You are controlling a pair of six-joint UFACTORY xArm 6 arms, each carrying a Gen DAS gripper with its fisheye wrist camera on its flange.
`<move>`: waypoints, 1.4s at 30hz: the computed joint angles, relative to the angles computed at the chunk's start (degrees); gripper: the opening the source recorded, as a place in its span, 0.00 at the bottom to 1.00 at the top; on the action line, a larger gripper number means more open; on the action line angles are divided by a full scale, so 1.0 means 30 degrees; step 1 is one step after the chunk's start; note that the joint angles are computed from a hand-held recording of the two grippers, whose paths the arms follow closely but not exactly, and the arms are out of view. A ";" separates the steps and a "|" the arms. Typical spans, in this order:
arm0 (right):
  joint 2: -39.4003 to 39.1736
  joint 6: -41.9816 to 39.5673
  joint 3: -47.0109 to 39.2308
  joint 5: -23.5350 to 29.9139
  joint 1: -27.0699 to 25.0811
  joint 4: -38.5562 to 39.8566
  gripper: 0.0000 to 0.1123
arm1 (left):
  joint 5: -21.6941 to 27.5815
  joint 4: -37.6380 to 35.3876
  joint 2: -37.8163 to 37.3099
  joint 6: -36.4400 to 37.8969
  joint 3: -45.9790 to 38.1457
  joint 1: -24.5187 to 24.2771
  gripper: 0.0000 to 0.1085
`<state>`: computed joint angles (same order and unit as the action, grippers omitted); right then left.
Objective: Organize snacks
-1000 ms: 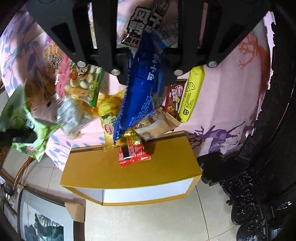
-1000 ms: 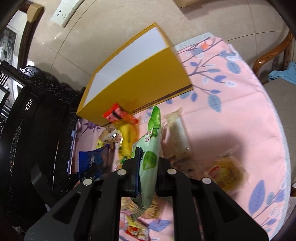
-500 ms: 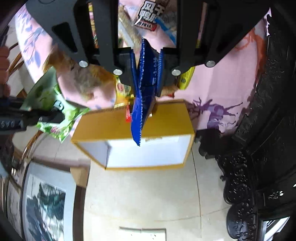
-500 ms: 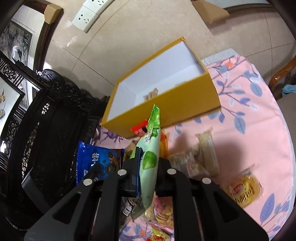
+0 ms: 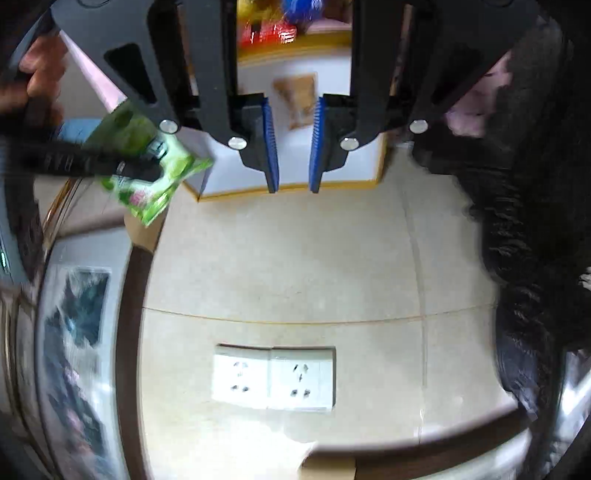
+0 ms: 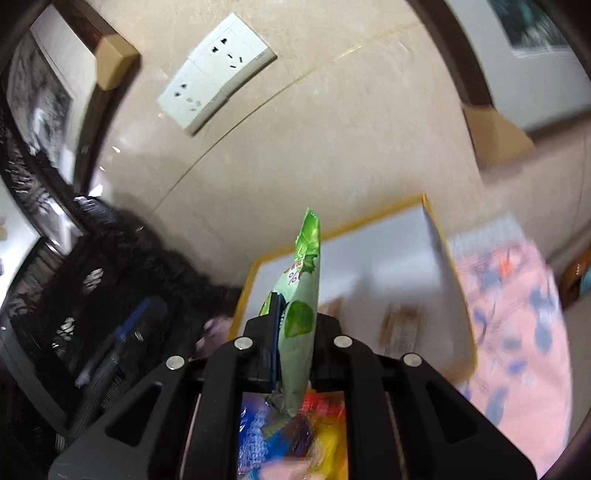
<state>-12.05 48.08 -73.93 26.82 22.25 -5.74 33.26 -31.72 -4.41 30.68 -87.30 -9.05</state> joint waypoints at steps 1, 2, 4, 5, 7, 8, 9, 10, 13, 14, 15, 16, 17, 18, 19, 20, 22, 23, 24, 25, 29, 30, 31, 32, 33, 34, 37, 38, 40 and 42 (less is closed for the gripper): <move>0.1193 -0.1070 -0.1095 0.0266 -0.0254 0.0679 0.13 | 0.0506 0.0656 0.1080 -0.1040 -0.1164 0.0095 0.16; 0.2161 -0.1993 -0.2113 0.1215 -0.0444 0.1340 0.14 | 0.1496 0.1260 0.2157 -0.2195 -0.2491 0.0302 0.16; 0.3103 -0.2085 -0.2859 0.2321 -0.0765 0.2276 0.06 | 0.1795 0.1086 0.2632 -0.3360 -0.3143 0.0851 0.16; 0.2866 -0.1846 -0.2412 0.1675 -0.0715 0.1918 0.02 | 0.1475 0.1035 0.2181 -0.3259 -0.2624 0.1060 0.16; 0.2168 -0.1436 -0.1537 0.0727 -0.0548 0.0257 0.00 | 0.0863 0.0566 0.0481 -0.2501 -0.0590 0.1601 0.16; 0.1898 -0.1215 -0.1164 0.0483 -0.0526 0.0198 0.00 | 0.0992 0.0316 -0.0205 -0.2276 0.0180 0.1889 0.16; 0.1613 -0.0996 -0.0748 0.0280 -0.0528 0.0370 0.00 | 0.1063 0.0047 -0.0811 -0.2072 0.0872 0.2150 0.16; 0.1247 -0.0796 -0.0238 -0.0018 -0.0501 0.0422 0.00 | 0.1227 -0.0168 -0.1706 -0.1953 0.1913 0.2515 0.16; 0.0094 -0.0468 0.1053 -0.0336 -0.0170 0.0711 0.00 | 0.1532 0.0201 -0.3908 -0.2086 0.4646 0.3335 0.16; -0.0170 -0.0265 0.1292 -0.0354 -0.0015 0.0546 0.00 | 0.1637 0.0353 -0.4378 -0.1983 0.5227 0.3538 0.16; -0.0590 -0.0029 0.1627 -0.0231 0.0240 0.0176 0.00 | 0.1770 0.0607 -0.4871 -0.1833 0.5887 0.3729 0.16; -0.0882 -0.0033 0.1795 -0.0174 0.0521 0.0231 0.00 | 0.2039 0.0836 -0.5389 -0.1684 0.6618 0.3874 0.16; -0.1231 -0.0196 0.2211 -0.0272 0.0708 0.0529 0.01 | 0.2471 0.0948 -0.5797 -0.1622 0.7190 0.4031 0.16; -0.1674 -0.0360 0.2718 -0.0269 0.1049 0.0833 0.02 | 0.2703 0.1116 -0.5973 -0.1656 0.7429 0.4112 0.16; -0.1821 -0.0801 0.2934 -0.0130 0.1318 0.1314 0.04 | 0.2943 0.1263 -0.6386 -0.1611 0.7980 0.4267 0.16; -0.1951 -0.1088 0.3168 0.0146 0.1691 0.1648 0.06 | 0.3106 0.1266 -0.6762 -0.1515 0.8438 0.4415 0.17; -0.1883 -0.1070 0.3365 0.1180 0.2519 0.1483 0.08 | 0.3677 0.1170 -0.7261 -0.1491 0.9021 0.4611 0.22; -0.1716 -0.1364 0.3408 0.1450 0.2804 0.2009 0.08 | 0.4088 0.0735 -0.7412 -0.1140 0.9211 0.4758 0.24; -0.1543 -0.1664 0.3467 0.1580 0.3089 0.2701 0.08 | 0.4505 0.0001 -0.7496 -0.0434 0.9368 0.4925 0.33; -0.1393 -0.1689 0.3638 0.1338 0.3376 0.3410 0.09 | 0.4749 -0.0547 -0.7495 0.0149 0.9462 0.5017 0.39; -0.1465 -0.1374 0.4149 0.0441 0.3944 0.4628 0.12 | 0.6498 -0.1894 -0.6234 0.3353 0.9243 0.5090 0.56; -0.1590 -0.1270 0.4197 0.0485 0.4004 0.4498 0.13 | 0.6962 -0.2075 -0.5879 0.4058 0.9114 0.5187 0.58; -0.1713 -0.1187 0.4261 0.0545 0.3988 0.4412 0.13 | 0.6926 -0.1628 -0.5461 0.4641 0.9062 0.5031 0.58; -0.1831 -0.1183 0.4360 0.0549 0.3934 0.4469 0.13 | 0.7470 -0.1685 -0.5004 0.5272 0.8773 0.5094 0.59; -0.1948 -0.1090 0.4422 0.0579 0.3900 0.4496 0.13 | 0.7947 -0.1804 -0.4712 0.5634 0.8554 0.5236 0.60; -0.2022 -0.1047 0.4474 0.0530 0.3869 0.4520 0.13 | 0.7881 -0.1635 -0.4511 0.5601 0.8522 0.5274 0.60; -0.2074 -0.1685 0.4530 0.0344 0.3795 0.5154 0.15 | 0.7273 -0.1179 -0.4668 0.5067 0.8593 0.5557 0.60; -0.2022 -0.2059 0.4506 0.0371 0.3803 0.5442 0.15 | 0.7651 -0.1905 -0.4705 0.5191 0.8473 0.5979 0.62; -0.1662 -0.2781 0.4232 0.0684 0.3867 0.5914 0.15 | 0.8535 -0.1990 -0.4473 0.5433 0.8262 0.6389 0.66; -0.1446 -0.3066 0.4120 0.0736 0.3927 0.6374 0.15 | 0.8485 -0.1121 -0.4297 0.5415 0.8519 0.6414 0.66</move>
